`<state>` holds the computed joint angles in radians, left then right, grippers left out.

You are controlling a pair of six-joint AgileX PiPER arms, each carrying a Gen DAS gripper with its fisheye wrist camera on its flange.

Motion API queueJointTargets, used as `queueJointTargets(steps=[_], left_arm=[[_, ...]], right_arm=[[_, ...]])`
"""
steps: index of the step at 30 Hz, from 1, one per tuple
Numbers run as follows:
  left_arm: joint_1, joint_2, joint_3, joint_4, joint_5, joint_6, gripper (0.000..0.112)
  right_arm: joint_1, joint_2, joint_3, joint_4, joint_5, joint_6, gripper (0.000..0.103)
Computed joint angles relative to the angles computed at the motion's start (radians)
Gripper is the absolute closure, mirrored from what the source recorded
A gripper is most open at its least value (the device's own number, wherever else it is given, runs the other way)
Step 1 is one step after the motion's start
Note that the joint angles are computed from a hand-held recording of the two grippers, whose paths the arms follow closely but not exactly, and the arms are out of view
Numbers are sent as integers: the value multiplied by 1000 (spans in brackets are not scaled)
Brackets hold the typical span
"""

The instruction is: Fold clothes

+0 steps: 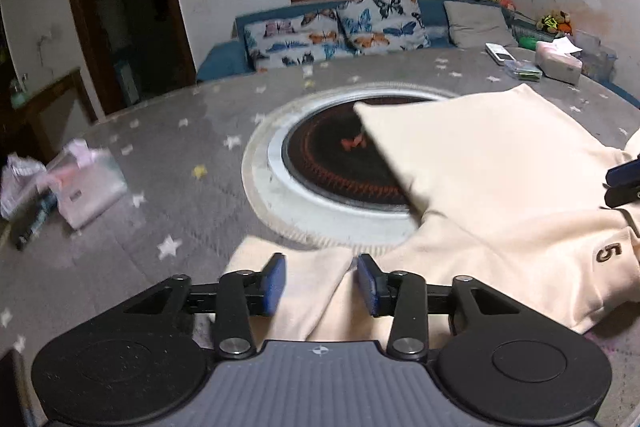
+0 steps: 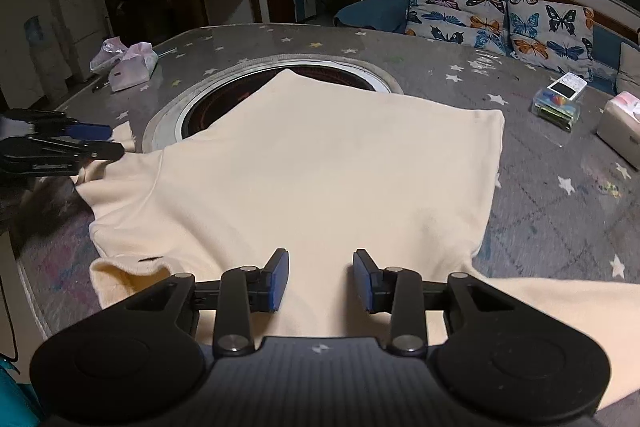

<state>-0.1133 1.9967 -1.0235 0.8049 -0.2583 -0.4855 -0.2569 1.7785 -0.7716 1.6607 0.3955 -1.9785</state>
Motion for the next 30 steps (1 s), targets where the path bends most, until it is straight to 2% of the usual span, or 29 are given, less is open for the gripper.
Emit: queueJointTargets(steps=[1, 3, 5, 8, 10, 15, 17, 19, 23, 24, 26, 28, 30], left_arm=[[11, 5, -3, 49, -12, -48, 79], [32, 6, 2, 98, -33, -92, 99], [62, -3, 14, 126, -66, -121, 107], [103, -27, 30, 9, -100, -60, 109], [134, -41, 38, -139, -126, 17, 109], [250, -58, 60, -253, -253, -79, 110], [291, -45, 39, -147, -243, -227, 109], [299, -20, 22, -97, -184, -277, 109], [282, 19, -4, -146, -63, -233, 106], [279, 19, 1, -195, -52, -190, 105], [267, 14, -3, -293, -8, -108, 96], [258, 8, 2, -334, -8, -62, 91], [247, -2, 4, -279, -26, -78, 86]], right_arm=[[2, 0, 4, 10, -2, -8, 67], [4, 1, 12, 28, -5, -24, 67], [6, 1, 14, 37, -7, -32, 67], [10, 0, 14, 44, -12, -35, 67], [12, -1, 15, 48, -16, -37, 67], [18, -2, 18, 53, -23, -40, 65], [20, -1, 17, 48, -24, -35, 64], [26, -1, 15, 42, -28, -31, 62], [37, 0, 7, 18, -39, -14, 61], [39, -1, 6, 7, -42, -4, 61], [41, -3, 4, -10, -43, 12, 61], [42, -6, 5, -12, -45, 15, 61], [44, -8, 5, -17, -43, 21, 61]])
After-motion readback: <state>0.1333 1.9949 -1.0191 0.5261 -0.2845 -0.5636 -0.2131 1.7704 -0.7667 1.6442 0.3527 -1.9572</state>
